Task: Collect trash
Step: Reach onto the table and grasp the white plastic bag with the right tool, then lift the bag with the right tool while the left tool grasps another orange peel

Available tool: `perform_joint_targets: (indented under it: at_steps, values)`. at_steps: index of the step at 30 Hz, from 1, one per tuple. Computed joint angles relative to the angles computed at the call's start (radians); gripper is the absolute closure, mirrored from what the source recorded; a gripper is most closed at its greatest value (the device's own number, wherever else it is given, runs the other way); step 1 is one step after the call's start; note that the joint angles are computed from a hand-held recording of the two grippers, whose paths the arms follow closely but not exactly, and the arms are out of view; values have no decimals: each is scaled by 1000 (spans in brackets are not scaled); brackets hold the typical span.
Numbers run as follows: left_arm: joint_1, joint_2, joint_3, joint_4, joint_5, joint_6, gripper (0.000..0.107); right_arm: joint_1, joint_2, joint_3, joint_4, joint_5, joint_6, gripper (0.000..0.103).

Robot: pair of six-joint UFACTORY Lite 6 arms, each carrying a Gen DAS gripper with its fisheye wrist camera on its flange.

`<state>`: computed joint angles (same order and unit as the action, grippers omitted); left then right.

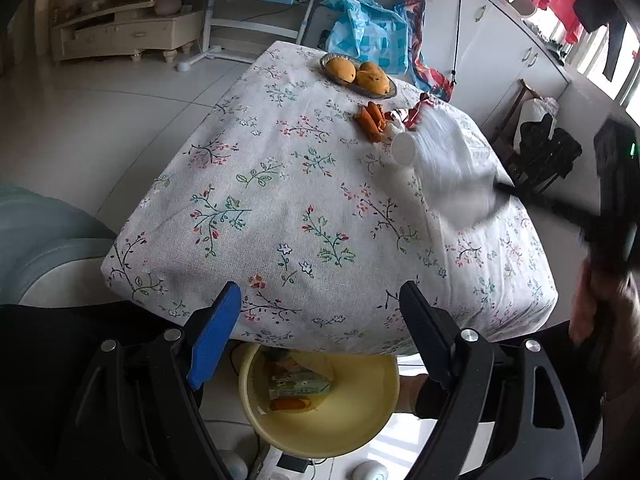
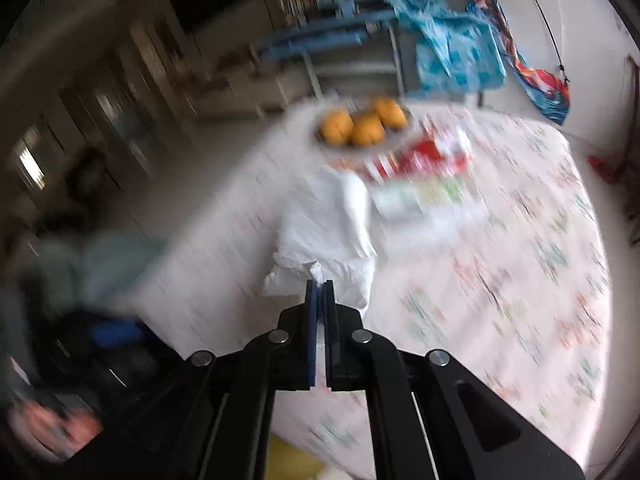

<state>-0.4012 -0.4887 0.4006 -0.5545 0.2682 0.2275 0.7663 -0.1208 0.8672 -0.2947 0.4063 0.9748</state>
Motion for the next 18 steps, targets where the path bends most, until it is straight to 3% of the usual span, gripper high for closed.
perform_joint_targets:
  at_steps: [3,6,7,8,9,10,13,18]
  values:
    - [-20,19,10,73,-6,-72,29,12,14,-63,111,30,-94,99]
    - [-22,66,51,71,3,-64,29,18,-4,-69,64,52,-45,96]
    - [-22,88,72,72,4,-62,29,7,-11,-70,61,38,-43,82]
    - [-21,106,91,76,4,-62,29,4,-11,-67,31,36,-14,50]
    - [-21,146,136,101,2,-81,29,5,1,-51,-26,48,37,34]
    - [-22,180,179,124,2,-101,29,7,15,-30,-90,68,87,26]
    - [-19,312,325,166,-10,-134,29,-14,85,19,-88,37,49,26]
    - [-18,677,689,303,1,-282,29,26,211,63,-99,36,34,28]
